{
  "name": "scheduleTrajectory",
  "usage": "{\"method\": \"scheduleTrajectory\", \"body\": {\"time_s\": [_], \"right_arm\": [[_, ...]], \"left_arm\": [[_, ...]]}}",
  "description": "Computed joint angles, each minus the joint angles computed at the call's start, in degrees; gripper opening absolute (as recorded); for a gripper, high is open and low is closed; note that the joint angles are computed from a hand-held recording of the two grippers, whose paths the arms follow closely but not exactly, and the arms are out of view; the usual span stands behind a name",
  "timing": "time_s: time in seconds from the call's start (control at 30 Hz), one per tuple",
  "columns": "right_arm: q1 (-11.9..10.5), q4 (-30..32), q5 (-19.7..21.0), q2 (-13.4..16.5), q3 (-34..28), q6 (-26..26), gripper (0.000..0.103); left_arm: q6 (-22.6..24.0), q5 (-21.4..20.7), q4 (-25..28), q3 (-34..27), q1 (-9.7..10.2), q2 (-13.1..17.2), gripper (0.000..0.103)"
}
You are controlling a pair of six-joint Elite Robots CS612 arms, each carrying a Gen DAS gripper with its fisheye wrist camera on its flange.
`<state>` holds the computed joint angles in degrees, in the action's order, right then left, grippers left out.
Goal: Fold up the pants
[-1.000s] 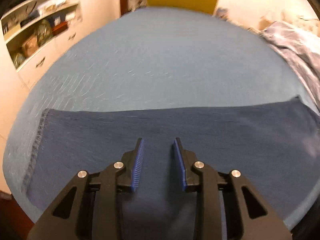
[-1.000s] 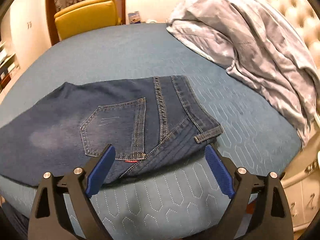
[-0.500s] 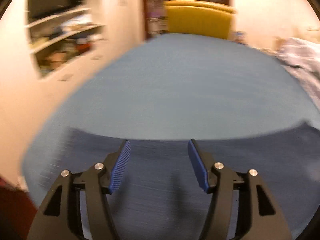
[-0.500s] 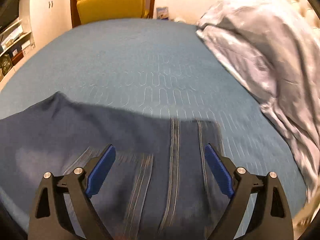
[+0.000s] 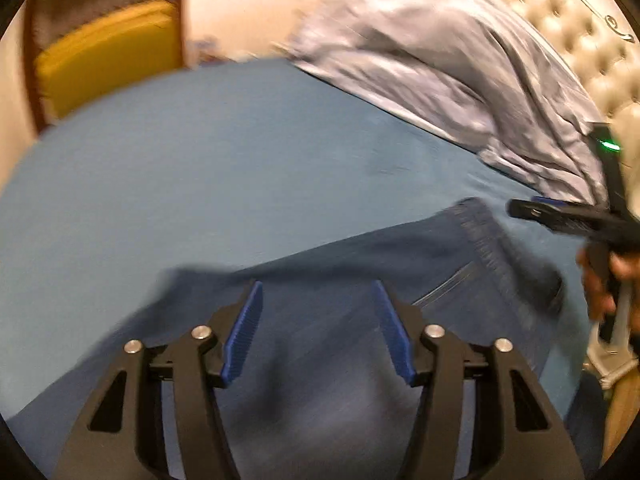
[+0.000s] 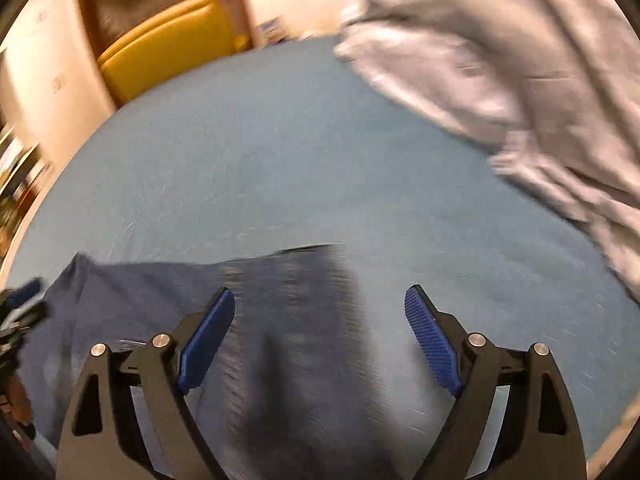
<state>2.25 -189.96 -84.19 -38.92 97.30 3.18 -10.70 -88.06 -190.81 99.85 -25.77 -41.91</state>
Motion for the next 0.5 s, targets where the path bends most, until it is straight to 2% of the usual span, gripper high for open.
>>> {"method": "scheduleTrajectory", "body": {"time_s": [0.07,0.1,0.13,0.17,0.23,0.27,0.33,0.37,0.4,0.43,0.5], "right_arm": [[-1.24,-1.76,-0.42,-1.31,2.63,0.6,0.084],[-1.8,-2.65,-1.11,-2.11,4.34,-0.37,0.084],[-2.04,-3.71,-1.63,-2.54,5.59,-1.35,0.084],[-2.39,-4.73,-1.4,-3.0,6.89,-2.89,0.084],[-2.93,-6.24,-0.09,-3.46,8.85,-4.51,0.083],[-3.34,-6.11,1.07,-3.58,9.18,-4.79,0.08],[-3.45,-5.77,3.81,-3.24,9.75,-5.7,0.074],[-3.05,-5.42,3.71,-2.78,9.53,-6.91,0.068],[-2.29,-4.32,1.85,-2.0,8.91,-8.73,0.063],[-1.52,-3.16,-0.09,-1.77,8.68,-9.15,0.054],[-1.06,-2.02,-1.61,-0.91,8.2,-8.72,0.053]], "left_arm": [[1.06,-3.97,9.28,-6.6,-0.38,2.93,0.053],[0.95,-3.31,13.44,-8.83,-0.44,4.17,0.051],[0.5,-0.26,16.63,-11.44,-0.94,5.58,0.05],[-0.11,1.94,17.43,-12.53,-1.38,6.26,0.052],[-4.32,2.28,17.07,-12.63,-1.67,6.19,0.052],[-5.65,2.4,16.4,-12.12,-2.0,5.85,0.048],[-4.75,1.45,11.65,-9.97,-2.88,4.86,0.048],[-3.11,1.34,9.97,-9.09,-3.7,4.41,0.048],[-1.91,0.8,9.92,-8.97,-4.37,4.28,0.048],[-0.81,-0.15,10.53,-9.4,-5.13,4.53,0.048],[0.69,-0.49,13.87,-10.4,-6.34,5.15,0.051]]}}
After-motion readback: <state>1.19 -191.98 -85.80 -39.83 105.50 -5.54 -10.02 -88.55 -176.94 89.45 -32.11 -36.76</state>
